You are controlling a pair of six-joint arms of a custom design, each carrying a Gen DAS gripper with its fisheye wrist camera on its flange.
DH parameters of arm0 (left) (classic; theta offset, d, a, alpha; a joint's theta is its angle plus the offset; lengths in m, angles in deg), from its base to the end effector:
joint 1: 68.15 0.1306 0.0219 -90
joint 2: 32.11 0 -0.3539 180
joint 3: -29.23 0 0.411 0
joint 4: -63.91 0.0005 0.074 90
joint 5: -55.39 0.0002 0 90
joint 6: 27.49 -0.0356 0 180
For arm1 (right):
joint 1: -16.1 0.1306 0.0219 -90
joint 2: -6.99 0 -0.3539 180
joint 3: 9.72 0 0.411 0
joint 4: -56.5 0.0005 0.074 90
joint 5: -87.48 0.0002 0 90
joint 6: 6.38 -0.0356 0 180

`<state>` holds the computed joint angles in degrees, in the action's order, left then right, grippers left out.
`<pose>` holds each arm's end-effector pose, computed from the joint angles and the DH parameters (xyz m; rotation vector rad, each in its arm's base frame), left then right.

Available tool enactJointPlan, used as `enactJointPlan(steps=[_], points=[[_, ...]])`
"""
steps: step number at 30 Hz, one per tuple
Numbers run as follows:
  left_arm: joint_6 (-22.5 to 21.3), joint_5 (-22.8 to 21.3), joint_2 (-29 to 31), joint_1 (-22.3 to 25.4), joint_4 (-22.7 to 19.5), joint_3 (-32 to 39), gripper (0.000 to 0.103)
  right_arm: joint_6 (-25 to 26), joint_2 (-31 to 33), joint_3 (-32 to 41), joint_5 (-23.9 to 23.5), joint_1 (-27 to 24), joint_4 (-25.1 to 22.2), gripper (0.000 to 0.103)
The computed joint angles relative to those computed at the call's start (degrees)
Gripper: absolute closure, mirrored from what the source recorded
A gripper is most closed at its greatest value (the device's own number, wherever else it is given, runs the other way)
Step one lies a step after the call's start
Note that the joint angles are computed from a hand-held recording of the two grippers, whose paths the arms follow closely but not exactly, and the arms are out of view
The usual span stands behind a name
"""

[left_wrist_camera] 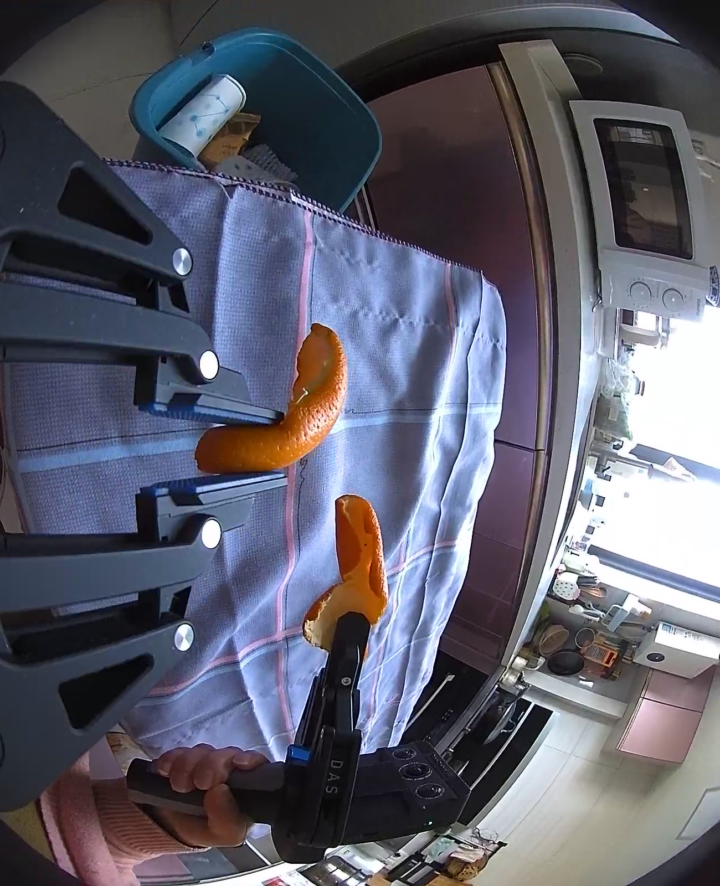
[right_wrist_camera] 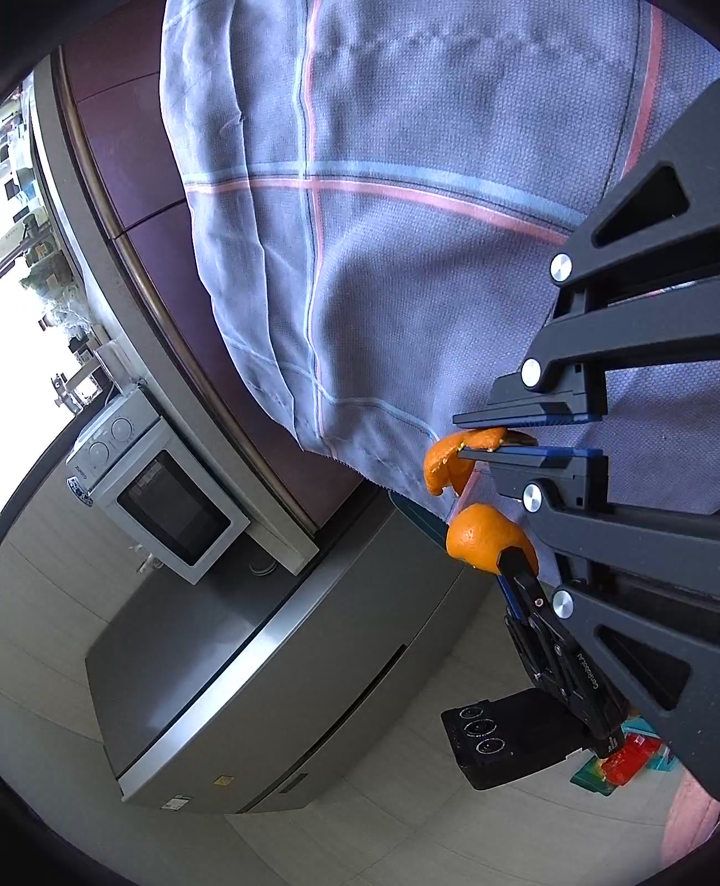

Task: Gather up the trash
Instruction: 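Carry both orange peels to the teal bin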

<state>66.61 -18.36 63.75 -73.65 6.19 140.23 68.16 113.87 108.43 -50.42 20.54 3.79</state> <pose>0.5308 -0.0616 0.5167 0.1729 2.3062 -0.4132 0.5972 0.0724 0.4847 -0.2280 2.2368 1.1363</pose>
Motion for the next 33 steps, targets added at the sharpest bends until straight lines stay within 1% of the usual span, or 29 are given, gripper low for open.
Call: enactJointPlan(steps=[8,18,33], points=[[0.8,-0.5,-1.0,1.5,0.4,-0.8,0.086,0.1,1.4,1.7,-0.3,1.3,-0.3,0.098],[0.9,-1.0,-2.3,3.6,0.9,-1.6,0.086,-0.1,3.1,3.9,-0.8,3.2,-0.5,0.098],[1.2,-1.5,-3.0,5.8,1.1,-1.9,0.086,0.2,5.5,7.4,-1.2,5.5,-2.0,0.098]])
